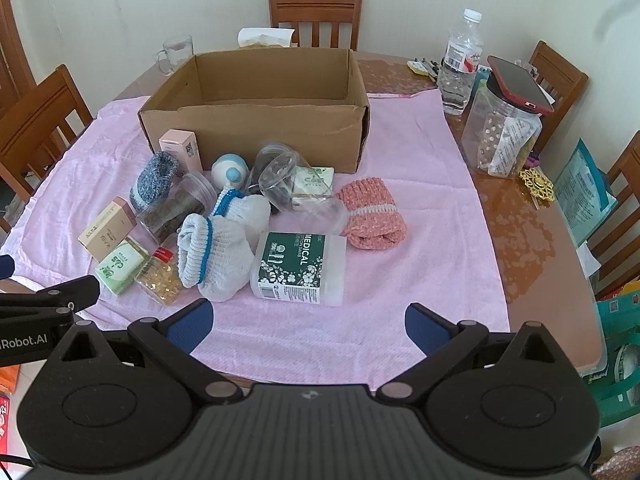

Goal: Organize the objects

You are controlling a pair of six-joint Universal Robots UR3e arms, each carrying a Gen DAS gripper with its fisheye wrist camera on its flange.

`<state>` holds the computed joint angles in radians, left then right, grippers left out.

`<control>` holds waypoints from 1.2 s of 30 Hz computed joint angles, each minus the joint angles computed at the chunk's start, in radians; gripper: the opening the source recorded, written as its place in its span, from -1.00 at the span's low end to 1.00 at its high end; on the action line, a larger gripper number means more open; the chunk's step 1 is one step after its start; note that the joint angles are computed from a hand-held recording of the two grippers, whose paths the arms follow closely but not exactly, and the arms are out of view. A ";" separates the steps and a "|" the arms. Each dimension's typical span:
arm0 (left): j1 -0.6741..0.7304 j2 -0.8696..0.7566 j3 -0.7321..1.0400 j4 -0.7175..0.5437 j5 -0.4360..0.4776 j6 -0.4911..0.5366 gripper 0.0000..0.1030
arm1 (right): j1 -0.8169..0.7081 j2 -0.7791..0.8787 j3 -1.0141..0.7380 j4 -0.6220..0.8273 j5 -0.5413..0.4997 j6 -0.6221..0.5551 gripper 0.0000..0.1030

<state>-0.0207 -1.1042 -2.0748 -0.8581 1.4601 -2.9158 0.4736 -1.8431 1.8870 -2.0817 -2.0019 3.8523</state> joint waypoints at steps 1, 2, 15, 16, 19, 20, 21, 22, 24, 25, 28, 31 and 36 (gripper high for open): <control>0.007 0.000 0.005 -0.008 -0.011 0.001 0.99 | 0.000 0.000 -0.001 0.001 0.001 0.000 1.00; 0.012 -0.002 0.012 -0.016 -0.018 0.000 0.99 | 0.000 0.001 -0.003 0.004 0.000 0.000 1.00; 0.019 -0.034 0.014 0.029 -0.043 0.048 0.99 | -0.001 0.020 -0.050 0.041 0.001 0.010 1.00; 0.024 -0.032 0.002 0.046 -0.052 0.056 0.99 | -0.005 0.023 -0.052 0.042 0.002 0.011 1.00; 0.042 -0.031 -0.005 0.056 -0.080 0.077 0.99 | -0.005 0.040 -0.067 0.045 0.002 0.017 1.00; 0.044 -0.033 -0.005 0.060 -0.081 0.080 0.99 | -0.003 0.046 -0.073 0.047 -0.002 0.017 1.00; 0.043 -0.037 -0.007 0.068 -0.080 0.087 0.99 | 0.003 0.054 -0.082 0.052 -0.008 0.019 1.00; 0.042 -0.039 -0.009 0.078 -0.078 0.095 0.99 | 0.003 0.056 -0.085 0.053 -0.009 0.018 1.00; 0.046 -0.042 -0.016 0.091 -0.085 0.108 0.99 | 0.004 0.065 -0.094 0.054 -0.012 0.020 1.00; 0.051 -0.042 -0.019 0.094 -0.091 0.112 0.99 | 0.003 0.067 -0.095 0.052 -0.011 0.019 1.00; 0.072 -0.040 -0.029 0.100 -0.119 0.126 0.99 | 0.004 0.077 -0.104 0.056 -0.015 0.022 1.00; 0.089 -0.043 -0.039 0.108 -0.142 0.145 0.99 | 0.007 0.088 -0.111 0.056 -0.019 0.029 1.00; 0.111 -0.052 -0.067 0.139 -0.168 0.173 0.99 | 0.006 0.100 -0.118 0.054 -0.017 0.031 1.00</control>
